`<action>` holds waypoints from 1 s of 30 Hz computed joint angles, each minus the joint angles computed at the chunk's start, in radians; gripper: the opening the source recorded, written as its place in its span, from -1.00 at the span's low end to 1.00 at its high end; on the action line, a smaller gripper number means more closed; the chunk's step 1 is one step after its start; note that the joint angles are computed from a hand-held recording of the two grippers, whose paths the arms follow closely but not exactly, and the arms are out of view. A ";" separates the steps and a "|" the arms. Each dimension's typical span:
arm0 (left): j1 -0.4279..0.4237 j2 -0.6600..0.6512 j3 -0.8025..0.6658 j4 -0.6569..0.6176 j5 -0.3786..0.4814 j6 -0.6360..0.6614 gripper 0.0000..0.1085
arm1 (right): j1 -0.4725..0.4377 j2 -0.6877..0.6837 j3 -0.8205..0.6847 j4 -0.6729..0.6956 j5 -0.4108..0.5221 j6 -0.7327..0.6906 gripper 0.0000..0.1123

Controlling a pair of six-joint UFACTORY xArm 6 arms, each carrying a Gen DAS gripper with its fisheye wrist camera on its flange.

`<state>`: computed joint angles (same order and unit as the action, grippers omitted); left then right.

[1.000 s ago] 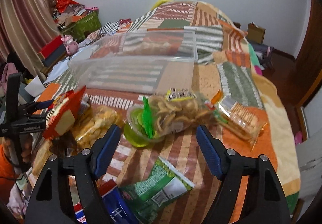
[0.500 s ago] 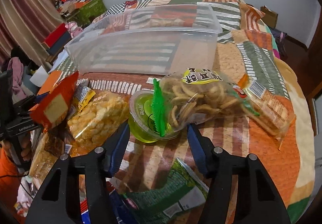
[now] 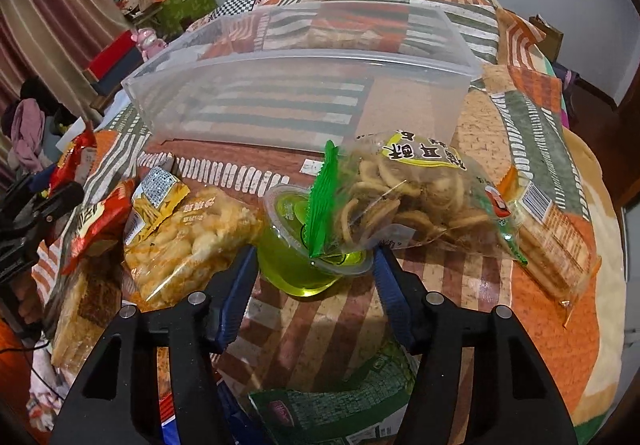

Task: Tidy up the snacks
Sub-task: 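Grasp the green jelly cup with the right tool and lift it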

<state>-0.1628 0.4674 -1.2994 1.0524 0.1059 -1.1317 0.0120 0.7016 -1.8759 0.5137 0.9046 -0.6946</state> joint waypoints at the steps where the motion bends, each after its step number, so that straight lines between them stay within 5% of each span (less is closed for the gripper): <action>1: -0.001 -0.001 -0.004 0.024 0.002 -0.020 0.28 | 0.000 -0.004 0.007 0.005 -0.006 -0.005 0.00; 13: -0.009 -0.065 0.015 0.204 0.014 -0.202 0.28 | 0.011 -0.153 0.218 0.097 -0.166 -0.149 -0.02; 22: -0.009 -0.087 -0.011 0.206 -0.005 -0.222 0.28 | 0.010 -0.249 0.286 0.215 -0.207 -0.247 -0.03; 25: -0.012 -0.078 -0.039 0.169 -0.009 -0.190 0.28 | 0.008 -0.254 0.259 0.246 -0.204 -0.266 -0.77; 30: -0.015 -0.043 -0.088 0.037 -0.017 -0.070 0.28 | 0.003 -0.205 0.173 0.197 -0.164 -0.207 -0.81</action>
<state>-0.1776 0.4248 -1.3870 1.0894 0.0888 -1.2020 0.0154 0.4971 -1.7032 0.7108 0.7403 -0.9013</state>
